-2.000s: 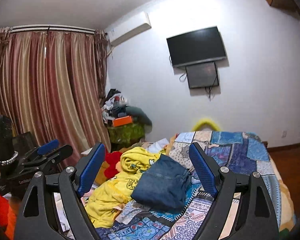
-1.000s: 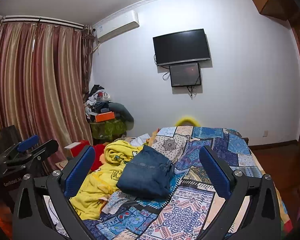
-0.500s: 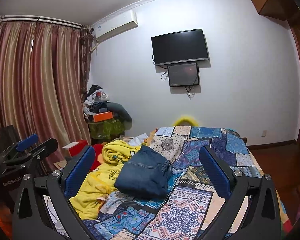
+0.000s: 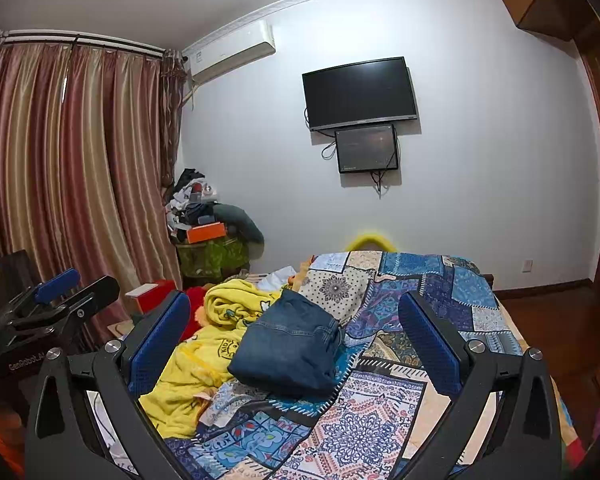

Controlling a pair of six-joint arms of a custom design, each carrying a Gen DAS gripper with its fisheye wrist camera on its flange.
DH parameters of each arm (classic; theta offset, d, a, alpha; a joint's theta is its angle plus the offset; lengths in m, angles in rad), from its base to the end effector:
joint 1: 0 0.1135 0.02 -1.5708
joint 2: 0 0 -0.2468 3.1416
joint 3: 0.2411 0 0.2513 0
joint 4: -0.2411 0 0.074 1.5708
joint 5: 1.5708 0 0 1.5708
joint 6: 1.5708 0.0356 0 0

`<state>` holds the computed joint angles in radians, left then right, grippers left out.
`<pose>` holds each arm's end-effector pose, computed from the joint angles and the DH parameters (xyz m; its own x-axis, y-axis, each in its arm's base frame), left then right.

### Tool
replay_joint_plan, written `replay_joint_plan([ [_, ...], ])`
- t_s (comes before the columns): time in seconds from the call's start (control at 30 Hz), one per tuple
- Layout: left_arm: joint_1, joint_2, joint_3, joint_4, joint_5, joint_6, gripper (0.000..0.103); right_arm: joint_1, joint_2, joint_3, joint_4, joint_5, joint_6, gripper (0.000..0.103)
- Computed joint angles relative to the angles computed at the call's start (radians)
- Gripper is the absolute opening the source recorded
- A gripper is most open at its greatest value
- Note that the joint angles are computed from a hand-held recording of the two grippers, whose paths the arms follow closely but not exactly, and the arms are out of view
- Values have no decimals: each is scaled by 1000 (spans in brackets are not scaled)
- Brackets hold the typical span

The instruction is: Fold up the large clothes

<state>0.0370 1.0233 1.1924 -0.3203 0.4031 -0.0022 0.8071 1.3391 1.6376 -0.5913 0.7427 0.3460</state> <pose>0.2279 -0.0055 0.4084 -0.1513 -0.0076 -0.9885 0.3532 0.9335 -0.0613 0.2075 0.1819 0.4539 -0.2164 0.1353 -0.9669 -0.0116 0.9899 0.1411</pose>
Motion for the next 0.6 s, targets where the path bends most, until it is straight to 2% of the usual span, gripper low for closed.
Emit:
replay_joint_plan([
  [0.6, 14, 15, 17, -32, 56, -9, 103, -3, -2, -2, -1, 7, 1, 103],
])
